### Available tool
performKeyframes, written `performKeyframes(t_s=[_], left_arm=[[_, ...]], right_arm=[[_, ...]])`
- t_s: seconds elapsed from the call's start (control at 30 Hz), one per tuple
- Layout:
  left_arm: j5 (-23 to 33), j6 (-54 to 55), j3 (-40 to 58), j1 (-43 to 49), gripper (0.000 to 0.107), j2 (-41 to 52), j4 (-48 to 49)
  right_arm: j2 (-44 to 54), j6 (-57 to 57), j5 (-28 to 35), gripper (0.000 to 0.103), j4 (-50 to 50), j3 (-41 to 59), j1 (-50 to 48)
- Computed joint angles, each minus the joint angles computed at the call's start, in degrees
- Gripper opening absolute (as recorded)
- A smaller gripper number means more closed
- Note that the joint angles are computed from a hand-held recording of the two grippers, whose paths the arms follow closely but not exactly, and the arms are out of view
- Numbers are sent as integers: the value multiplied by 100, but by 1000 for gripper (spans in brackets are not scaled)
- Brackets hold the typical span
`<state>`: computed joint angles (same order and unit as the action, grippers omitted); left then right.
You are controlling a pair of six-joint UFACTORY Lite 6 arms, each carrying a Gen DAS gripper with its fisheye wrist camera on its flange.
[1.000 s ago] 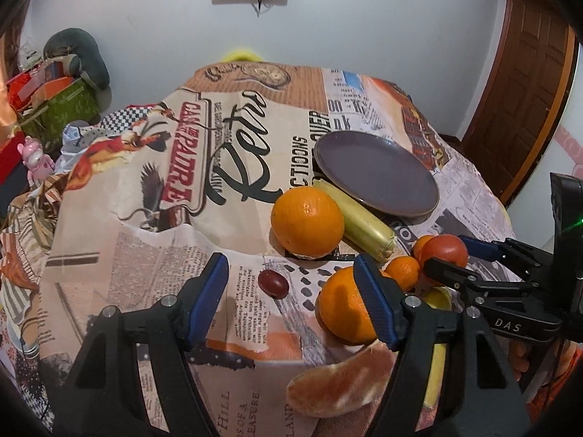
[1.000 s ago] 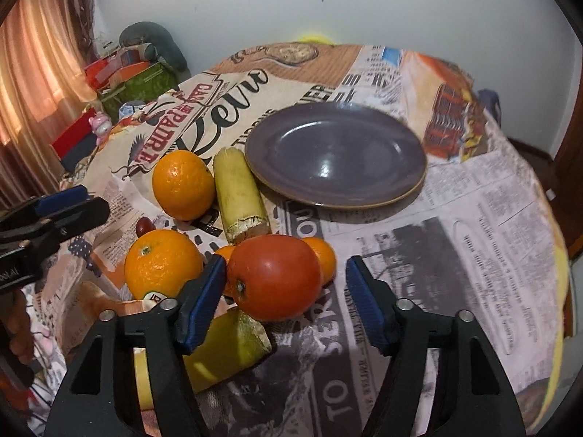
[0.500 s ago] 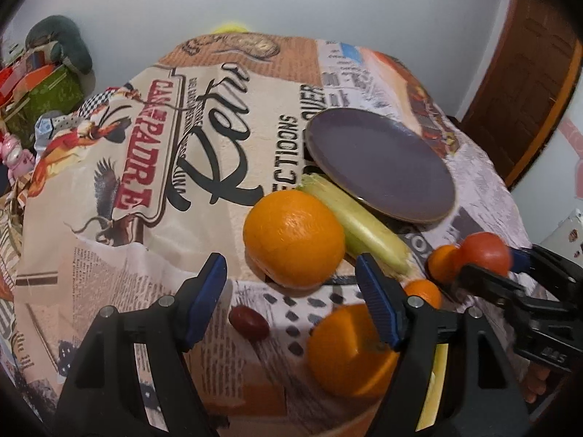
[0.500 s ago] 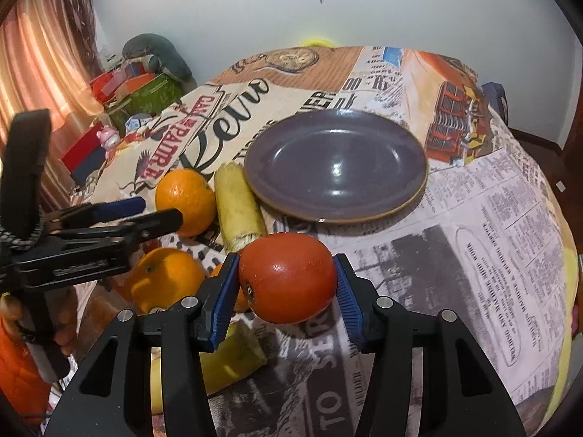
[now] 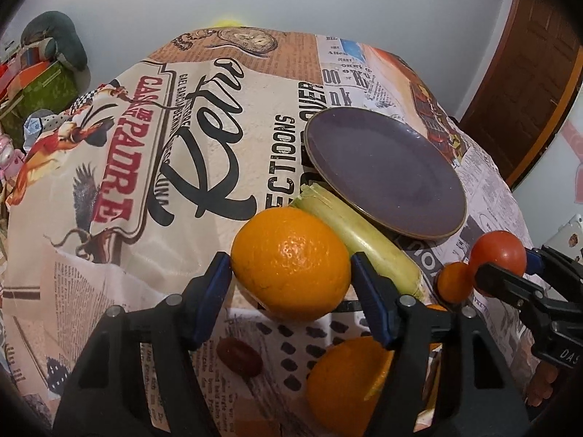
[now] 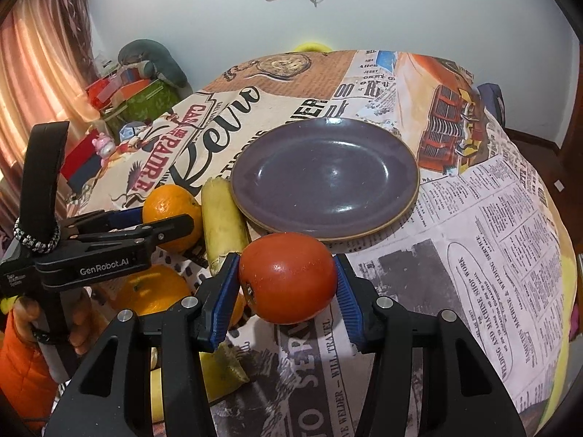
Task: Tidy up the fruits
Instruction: 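Lift the tomato toward the grey plate with the right tool while the left tool grasps the large orange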
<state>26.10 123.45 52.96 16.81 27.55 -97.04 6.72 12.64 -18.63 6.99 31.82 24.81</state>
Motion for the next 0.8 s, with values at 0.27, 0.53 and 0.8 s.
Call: performKeyframes(t_s=[0.27,0.53,0.8], left_arm=[[57,-60,-235,89,65,-349,134],[398,-384,-675,302,65,-1341,458],[691,-482,-972,283,65,-2289,440]], right_arm=[[-157,-129,66,47,134,-36,-79],[-694,-1006,258,47,998,-89,-135],[-1359,-2132,423,47,1977,-108,-337]])
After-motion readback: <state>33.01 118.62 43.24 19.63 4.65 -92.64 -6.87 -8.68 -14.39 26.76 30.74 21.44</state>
